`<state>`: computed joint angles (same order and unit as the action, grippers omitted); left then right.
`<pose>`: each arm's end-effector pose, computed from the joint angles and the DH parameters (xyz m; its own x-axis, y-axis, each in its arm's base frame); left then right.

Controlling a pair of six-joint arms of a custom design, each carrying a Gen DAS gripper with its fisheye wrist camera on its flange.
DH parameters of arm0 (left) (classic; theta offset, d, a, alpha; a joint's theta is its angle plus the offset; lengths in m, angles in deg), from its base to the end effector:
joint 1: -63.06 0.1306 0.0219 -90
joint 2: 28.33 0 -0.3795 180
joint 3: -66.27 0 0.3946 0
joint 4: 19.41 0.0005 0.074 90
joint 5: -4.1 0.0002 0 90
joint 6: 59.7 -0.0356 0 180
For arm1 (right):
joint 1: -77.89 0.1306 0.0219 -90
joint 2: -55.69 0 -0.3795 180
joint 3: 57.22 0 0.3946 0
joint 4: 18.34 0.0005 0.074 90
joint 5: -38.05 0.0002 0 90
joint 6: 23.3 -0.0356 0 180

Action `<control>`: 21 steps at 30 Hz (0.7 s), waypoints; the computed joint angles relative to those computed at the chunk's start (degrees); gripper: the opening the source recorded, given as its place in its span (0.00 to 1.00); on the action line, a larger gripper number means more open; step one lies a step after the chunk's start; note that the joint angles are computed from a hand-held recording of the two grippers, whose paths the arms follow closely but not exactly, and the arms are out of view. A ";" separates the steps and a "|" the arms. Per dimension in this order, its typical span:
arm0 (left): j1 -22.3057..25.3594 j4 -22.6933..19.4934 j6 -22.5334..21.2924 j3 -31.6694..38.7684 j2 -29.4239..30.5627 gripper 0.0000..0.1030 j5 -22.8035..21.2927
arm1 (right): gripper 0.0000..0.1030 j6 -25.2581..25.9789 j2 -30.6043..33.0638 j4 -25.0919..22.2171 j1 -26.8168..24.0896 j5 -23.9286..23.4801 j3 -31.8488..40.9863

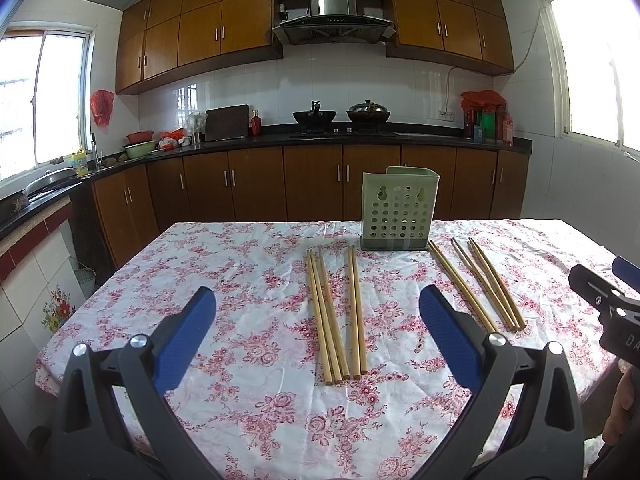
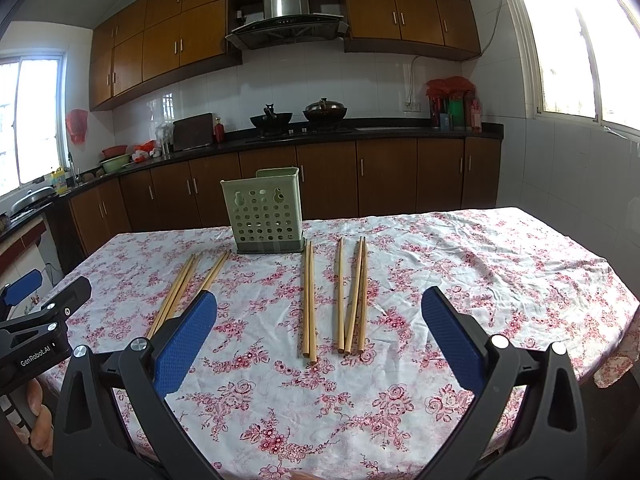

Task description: Organize utensils

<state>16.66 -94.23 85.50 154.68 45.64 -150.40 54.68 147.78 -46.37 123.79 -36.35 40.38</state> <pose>0.2596 -0.2267 0.5160 -0.3455 -0.1498 -0.9264 -0.4899 0.8708 0.0420 0.3750 0.3725 0.5061 -0.3687 -0.0923 -0.9249 -0.4519 0.8873 0.0916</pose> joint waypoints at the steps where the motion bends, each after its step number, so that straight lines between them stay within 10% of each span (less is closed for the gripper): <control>1: 0.01 0.01 -0.01 -0.06 -0.04 0.96 0.03 | 0.98 0.00 0.00 0.00 0.00 0.00 0.00; 21: 2.26 -1.67 1.45 -0.38 -0.02 0.96 2.80 | 0.98 -0.83 1.25 -2.02 -0.34 -1.04 1.36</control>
<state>18.92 -95.90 86.94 154.30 45.62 -147.61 53.85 149.03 -48.40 123.46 -37.39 41.74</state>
